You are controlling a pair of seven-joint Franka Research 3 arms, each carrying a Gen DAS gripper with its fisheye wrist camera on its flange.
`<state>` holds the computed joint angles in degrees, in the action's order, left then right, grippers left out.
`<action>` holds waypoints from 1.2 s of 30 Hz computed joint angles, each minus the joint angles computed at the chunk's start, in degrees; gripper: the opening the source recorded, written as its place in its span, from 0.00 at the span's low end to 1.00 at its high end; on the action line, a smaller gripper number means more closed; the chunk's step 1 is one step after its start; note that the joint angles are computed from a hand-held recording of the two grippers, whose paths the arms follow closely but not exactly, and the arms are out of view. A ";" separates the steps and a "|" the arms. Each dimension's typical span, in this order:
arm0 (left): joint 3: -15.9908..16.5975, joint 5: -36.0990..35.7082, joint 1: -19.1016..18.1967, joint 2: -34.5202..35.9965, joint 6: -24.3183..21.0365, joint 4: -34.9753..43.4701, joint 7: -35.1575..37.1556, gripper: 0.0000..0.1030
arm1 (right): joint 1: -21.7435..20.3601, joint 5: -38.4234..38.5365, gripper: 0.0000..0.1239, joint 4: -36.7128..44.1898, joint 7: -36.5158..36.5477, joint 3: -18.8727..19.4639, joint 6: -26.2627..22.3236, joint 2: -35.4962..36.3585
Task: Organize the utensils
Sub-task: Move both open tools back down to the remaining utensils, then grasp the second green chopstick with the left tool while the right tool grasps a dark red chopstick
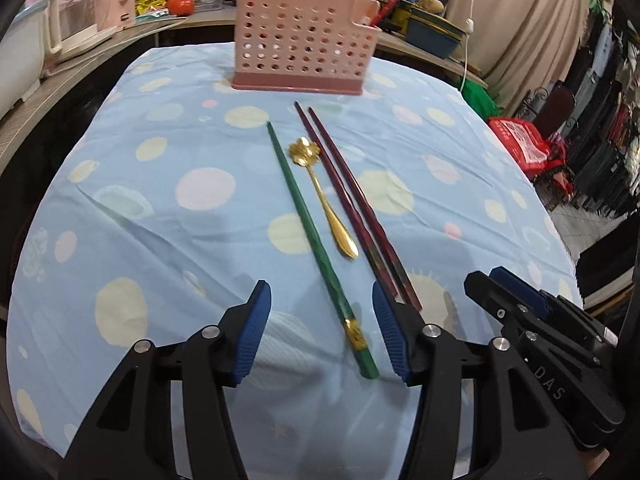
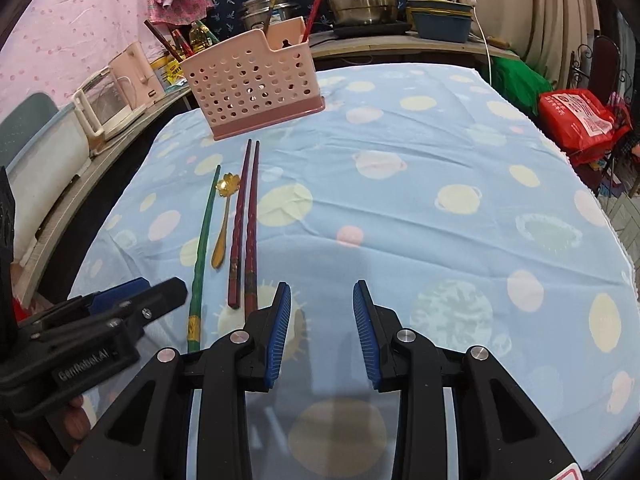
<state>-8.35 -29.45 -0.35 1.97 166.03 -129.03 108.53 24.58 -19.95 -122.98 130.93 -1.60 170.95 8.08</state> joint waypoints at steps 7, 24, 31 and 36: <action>-0.03 7.70 -0.44 0.55 1.31 -1.44 -5.20 0.44 | -0.45 0.53 0.26 -1.64 -0.05 0.59 0.84 -0.86; 0.72 4.15 0.21 -0.64 2.33 -3.31 -0.78 0.08 | 1.21 10.09 0.18 1.38 -11.04 2.39 0.62 2.34; 0.70 3.59 0.76 -0.10 2.33 -2.74 -0.92 0.07 | 2.17 12.11 0.14 3.06 -13.10 1.77 -0.11 3.82; 0.35 2.98 1.09 0.23 2.44 -2.44 -0.46 0.07 | 2.54 13.18 0.14 4.24 -14.25 1.54 -0.50 4.72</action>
<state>-8.00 -26.48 0.74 2.20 168.47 -131.46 108.07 27.12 -6.77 -118.74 116.69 -0.05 170.45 12.80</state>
